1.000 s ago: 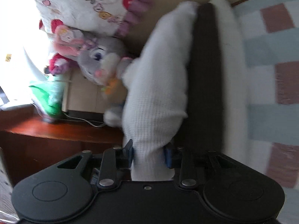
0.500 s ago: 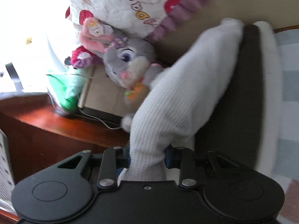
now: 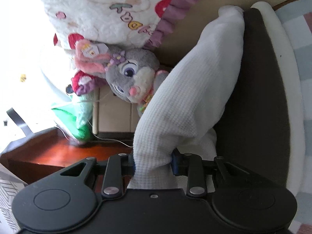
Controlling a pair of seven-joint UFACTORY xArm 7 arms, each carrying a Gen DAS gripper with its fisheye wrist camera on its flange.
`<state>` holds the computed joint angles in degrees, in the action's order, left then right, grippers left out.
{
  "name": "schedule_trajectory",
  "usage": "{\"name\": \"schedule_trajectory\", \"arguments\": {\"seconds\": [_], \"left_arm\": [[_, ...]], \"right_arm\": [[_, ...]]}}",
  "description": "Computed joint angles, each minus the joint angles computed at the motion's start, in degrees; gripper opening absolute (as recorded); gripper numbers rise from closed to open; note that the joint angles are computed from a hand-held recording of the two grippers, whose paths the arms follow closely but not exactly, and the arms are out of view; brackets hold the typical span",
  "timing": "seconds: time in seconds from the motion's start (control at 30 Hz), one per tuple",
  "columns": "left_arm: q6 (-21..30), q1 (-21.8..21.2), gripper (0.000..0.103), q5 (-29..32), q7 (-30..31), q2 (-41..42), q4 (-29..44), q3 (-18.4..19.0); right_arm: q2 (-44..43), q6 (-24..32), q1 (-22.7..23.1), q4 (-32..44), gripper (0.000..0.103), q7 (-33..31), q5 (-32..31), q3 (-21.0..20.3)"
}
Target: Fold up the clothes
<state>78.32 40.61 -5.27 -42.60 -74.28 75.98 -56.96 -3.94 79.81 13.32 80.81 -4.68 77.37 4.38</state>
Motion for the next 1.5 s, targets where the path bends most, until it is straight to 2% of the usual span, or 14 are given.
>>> {"name": "schedule_trajectory", "arguments": {"seconds": [0.1, 0.2, 0.27, 0.4, 0.47, 0.57, 0.63, 0.73, 0.87, 0.97, 1.07, 1.17, 1.37, 1.5], "left_arm": [[4.32, 2.63, 0.021, 4.46, 1.69, -2.35, 3.04, 1.31], [8.63, 5.73, 0.022, 11.30, 10.35, -6.59, 5.31, 1.20], [10.77, 4.66, 0.023, 7.76, 12.37, -6.63, 4.18, 1.11], [17.60, 4.19, 0.024, -1.17, 9.18, -5.43, 4.25, 2.55], [22.05, 5.35, 0.040, -2.92, 6.90, -5.06, 6.19, 3.51], [24.61, 5.31, 0.050, -6.15, -0.56, -7.11, 5.90, 7.84], [23.36, 3.29, 0.058, -8.75, -7.58, -9.62, 1.73, 11.30], [19.09, -1.95, 0.058, -13.39, -20.21, -15.23, -7.16, 15.49], [4.31, -9.74, 0.057, -21.87, -35.53, -27.59, -23.11, 19.40], [-6.98, -14.19, 0.056, -27.94, -43.50, -35.87, -33.60, 18.40], [-10.09, -16.81, 0.056, -26.47, -45.18, -36.63, -35.51, 16.78], [-13.66, -19.01, 0.056, -23.62, -44.52, -35.38, -36.57, 16.12], [-7.91, -22.47, 0.056, -14.36, -42.26, -26.38, -31.91, 16.40], [-10.28, -27.37, 0.057, -13.38, -42.51, -21.95, -31.57, 17.65]], "right_arm": [[-0.88, -0.06, -0.24, -2.14, 0.035, -1.28, 2.99, -0.52], [-2.48, 2.99, -0.54, -5.02, 0.034, -3.69, 3.97, -1.38], [-3.31, 5.20, -0.52, -5.92, 0.034, -7.25, -0.52, -1.42], [-4.66, 8.19, 0.03, -7.06, 0.040, -12.75, -12.98, -0.75], [-5.51, 9.15, 0.11, -8.24, 0.046, -14.82, -14.81, -1.23], [-5.44, 10.56, -0.28, -7.13, 0.050, -18.16, -15.33, -2.42], [-4.72, 10.95, -0.72, -4.45, 0.050, -20.37, -15.98, -2.84], [-2.64, 10.79, -1.63, 0.06, 0.050, -21.73, -14.56, -3.39], [2.18, 7.35, -3.23, 6.57, 0.062, -18.17, -10.00, -2.94], [9.76, 4.00, -3.44, 16.38, 0.064, -9.59, -12.42, -0.43], [18.49, 3.57, -1.95, 29.14, 0.064, 0.29, -23.07, 2.28], [23.92, 3.02, -0.82, 36.29, 0.064, 0.86, -29.40, 4.56], [23.14, -1.02, -4.48, 27.43, 0.064, -3.31, -24.54, 8.05], [22.03, -0.30, -6.47, 23.47, 0.065, -6.98, -19.44, 8.59]]}}
